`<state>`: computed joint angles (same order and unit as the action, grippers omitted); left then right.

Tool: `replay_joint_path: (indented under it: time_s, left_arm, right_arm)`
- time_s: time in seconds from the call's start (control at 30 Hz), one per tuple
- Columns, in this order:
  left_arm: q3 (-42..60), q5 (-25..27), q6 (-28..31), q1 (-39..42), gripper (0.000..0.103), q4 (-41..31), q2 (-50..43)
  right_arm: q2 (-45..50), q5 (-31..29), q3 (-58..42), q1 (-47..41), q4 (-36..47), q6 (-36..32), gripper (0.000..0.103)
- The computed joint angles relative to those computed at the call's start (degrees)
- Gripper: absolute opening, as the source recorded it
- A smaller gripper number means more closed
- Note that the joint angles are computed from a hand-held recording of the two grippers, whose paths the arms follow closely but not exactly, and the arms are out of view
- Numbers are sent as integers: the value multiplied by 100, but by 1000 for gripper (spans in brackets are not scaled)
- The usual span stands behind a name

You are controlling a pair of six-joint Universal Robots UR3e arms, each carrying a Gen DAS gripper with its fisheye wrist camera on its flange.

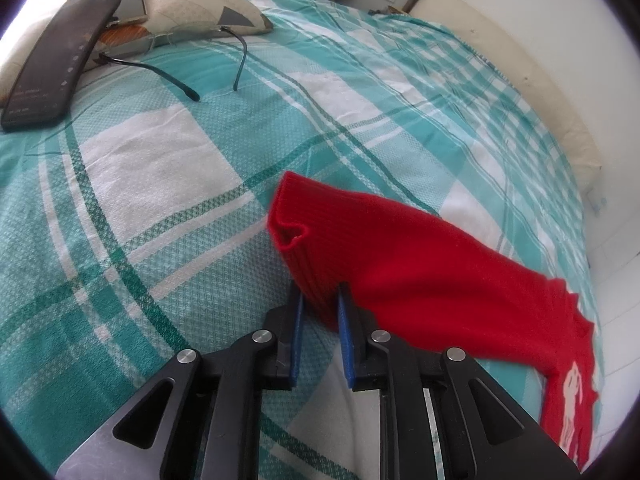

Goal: Fold small clothes

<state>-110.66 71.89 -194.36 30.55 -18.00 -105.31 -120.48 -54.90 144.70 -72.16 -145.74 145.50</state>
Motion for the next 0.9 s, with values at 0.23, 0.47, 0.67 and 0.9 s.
replay_joint_path:
  time_s: [0.23, 0.47, 0.67, 0.9]
  left_arm:
    - [-1376, 600, 413, -115, 85, -76, 1906]
    - [-718, 853, 794, -1262, 93, -444, 1963]
    - [2534, 1550, 226, -2570, 93, -1158, -515]
    - [6733, 2359, -18, -3312, 93, -2724, -3354]
  right_arm:
    - [-38, 239, -230, -77, 724, -489, 67]
    - [-601, -220, -848, 496, 1397, -309, 77]
    - [1755, -1235, -2209, 2494, -817, 1354, 78]
    - [4710, -2398, -5266, 4077, -1182, 2575, 79]
